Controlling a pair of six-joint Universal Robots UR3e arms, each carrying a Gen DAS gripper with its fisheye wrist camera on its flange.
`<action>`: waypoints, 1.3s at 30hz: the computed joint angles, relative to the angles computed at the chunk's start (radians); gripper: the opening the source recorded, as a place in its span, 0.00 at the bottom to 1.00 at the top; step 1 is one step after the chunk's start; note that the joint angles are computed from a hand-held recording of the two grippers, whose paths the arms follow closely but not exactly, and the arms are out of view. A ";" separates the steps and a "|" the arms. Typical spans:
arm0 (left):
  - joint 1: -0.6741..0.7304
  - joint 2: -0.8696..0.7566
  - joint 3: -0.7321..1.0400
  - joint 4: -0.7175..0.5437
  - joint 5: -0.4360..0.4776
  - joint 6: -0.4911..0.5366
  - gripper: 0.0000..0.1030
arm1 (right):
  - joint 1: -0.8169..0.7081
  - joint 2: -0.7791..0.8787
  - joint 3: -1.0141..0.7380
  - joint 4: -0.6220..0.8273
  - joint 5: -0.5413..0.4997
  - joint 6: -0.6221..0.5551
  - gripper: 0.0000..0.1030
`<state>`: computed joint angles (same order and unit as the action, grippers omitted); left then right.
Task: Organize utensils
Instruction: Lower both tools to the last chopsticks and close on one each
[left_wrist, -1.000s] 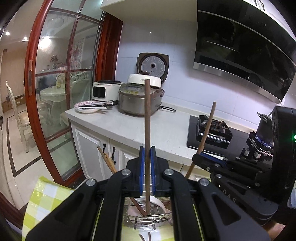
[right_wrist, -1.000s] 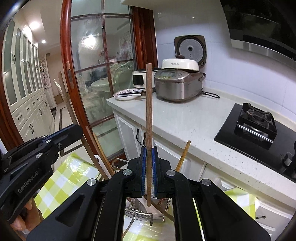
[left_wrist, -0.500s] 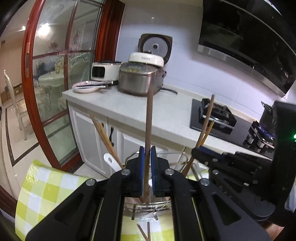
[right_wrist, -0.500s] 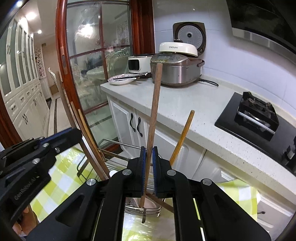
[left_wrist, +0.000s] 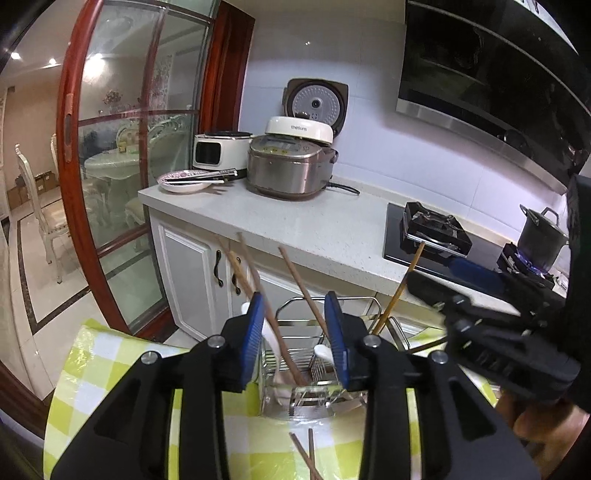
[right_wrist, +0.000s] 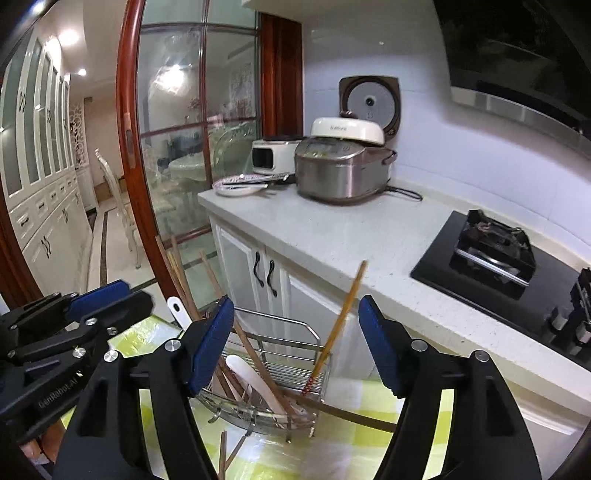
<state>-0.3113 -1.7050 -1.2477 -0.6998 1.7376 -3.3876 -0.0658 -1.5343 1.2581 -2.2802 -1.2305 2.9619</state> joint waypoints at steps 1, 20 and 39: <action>-0.001 0.041 -0.046 0.016 0.005 -0.003 0.33 | -0.021 -0.044 0.039 -0.012 0.009 0.003 0.64; -0.065 0.469 -0.869 0.159 0.032 -0.210 0.38 | -0.116 -0.644 0.875 0.112 0.060 -0.147 0.68; 0.036 0.583 -0.997 0.145 -0.047 -0.189 0.38 | 0.176 -0.323 0.832 -0.052 -0.116 -0.029 0.32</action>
<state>-0.2753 -1.1221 -2.2451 -0.5546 1.6911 -3.5764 0.1099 -1.8571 2.0905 -2.3324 -1.3462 2.9326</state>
